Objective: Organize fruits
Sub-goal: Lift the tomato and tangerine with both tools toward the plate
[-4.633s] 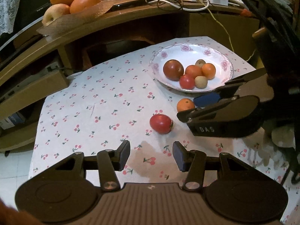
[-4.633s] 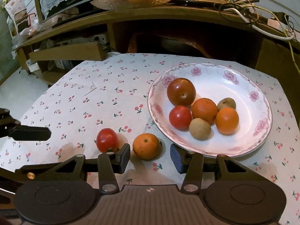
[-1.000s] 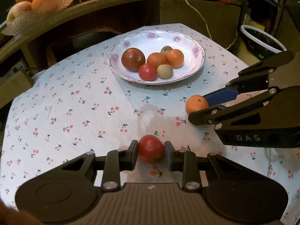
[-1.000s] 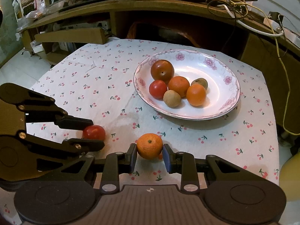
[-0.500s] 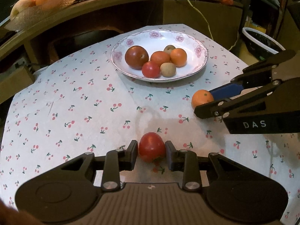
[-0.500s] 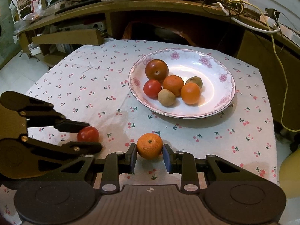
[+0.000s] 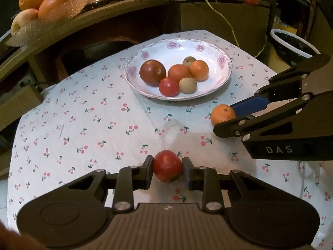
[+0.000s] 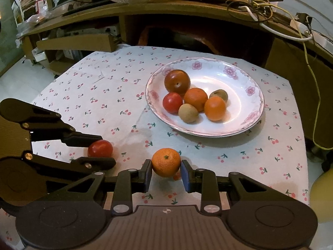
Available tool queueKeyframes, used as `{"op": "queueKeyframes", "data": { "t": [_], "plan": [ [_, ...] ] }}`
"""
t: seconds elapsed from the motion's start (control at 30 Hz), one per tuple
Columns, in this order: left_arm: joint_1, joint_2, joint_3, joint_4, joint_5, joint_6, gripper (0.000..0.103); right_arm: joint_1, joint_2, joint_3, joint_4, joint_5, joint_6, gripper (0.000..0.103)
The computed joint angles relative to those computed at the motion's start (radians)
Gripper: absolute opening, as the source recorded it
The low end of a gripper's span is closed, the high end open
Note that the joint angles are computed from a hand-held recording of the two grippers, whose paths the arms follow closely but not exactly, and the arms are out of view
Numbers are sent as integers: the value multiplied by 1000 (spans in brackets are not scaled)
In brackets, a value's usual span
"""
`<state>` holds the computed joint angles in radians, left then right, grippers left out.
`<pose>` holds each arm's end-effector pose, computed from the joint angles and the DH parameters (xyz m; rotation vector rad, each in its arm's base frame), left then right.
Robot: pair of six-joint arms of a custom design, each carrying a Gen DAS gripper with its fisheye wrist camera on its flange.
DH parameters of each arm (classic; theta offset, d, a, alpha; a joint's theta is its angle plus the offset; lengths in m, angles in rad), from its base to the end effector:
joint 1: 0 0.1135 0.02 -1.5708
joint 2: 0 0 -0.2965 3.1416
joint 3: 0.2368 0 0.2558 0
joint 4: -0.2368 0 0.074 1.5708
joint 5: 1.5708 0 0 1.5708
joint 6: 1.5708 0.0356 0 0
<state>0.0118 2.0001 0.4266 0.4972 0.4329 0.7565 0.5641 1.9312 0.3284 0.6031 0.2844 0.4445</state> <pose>0.2534 -0.0119 0.0407 1.0447 2.2911 -0.2747 0.2040 0.1172 0.0495 -0.0447 2.5108 0.0414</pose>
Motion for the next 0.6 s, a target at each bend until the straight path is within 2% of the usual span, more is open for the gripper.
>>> {"op": "queueKeyframes", "data": {
  "t": [0.6],
  "plan": [
    [-18,-20,-16,56,6,-31,35,0,-26,-4,-2,6,-3,30]
  ]
}}
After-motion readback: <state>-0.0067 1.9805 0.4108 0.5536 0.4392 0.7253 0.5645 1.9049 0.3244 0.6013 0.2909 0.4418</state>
